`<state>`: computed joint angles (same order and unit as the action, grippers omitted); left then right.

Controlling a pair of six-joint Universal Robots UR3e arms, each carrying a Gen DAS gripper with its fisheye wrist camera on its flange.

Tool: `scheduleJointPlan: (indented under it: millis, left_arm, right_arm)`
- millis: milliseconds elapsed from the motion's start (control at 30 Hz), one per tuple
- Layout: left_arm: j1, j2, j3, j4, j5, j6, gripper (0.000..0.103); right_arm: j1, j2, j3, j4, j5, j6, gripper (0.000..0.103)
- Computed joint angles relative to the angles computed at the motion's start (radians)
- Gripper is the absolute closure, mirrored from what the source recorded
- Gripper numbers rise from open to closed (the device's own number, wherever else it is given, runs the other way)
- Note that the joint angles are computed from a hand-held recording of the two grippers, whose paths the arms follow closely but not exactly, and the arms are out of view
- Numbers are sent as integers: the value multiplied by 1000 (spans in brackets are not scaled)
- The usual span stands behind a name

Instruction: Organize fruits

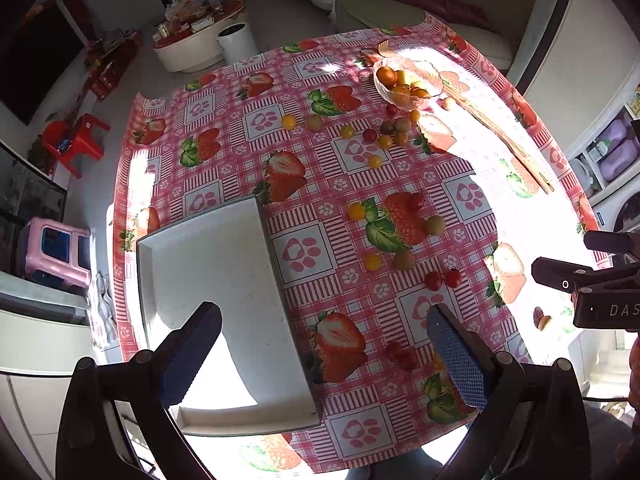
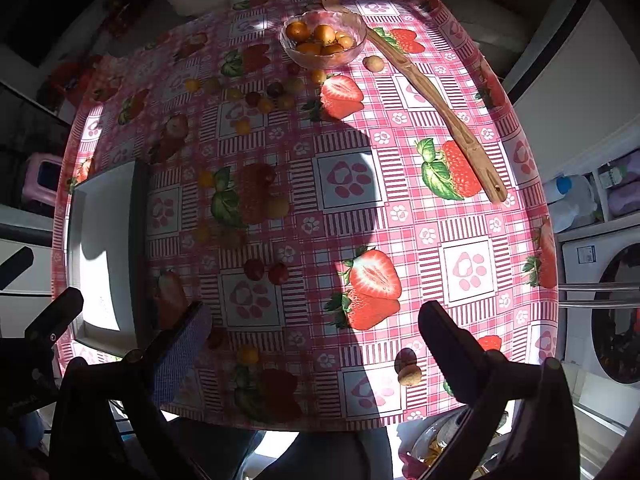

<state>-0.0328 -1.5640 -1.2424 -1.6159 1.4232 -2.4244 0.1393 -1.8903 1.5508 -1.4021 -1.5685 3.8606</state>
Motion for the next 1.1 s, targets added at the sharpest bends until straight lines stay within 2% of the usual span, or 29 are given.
scheduleJointPlan:
  millis: [1100]
  left_arm:
    - [7,35,-37,23,9,-10,0]
  right_arm:
    - [5,-2,-20,22,-18,-16,0]
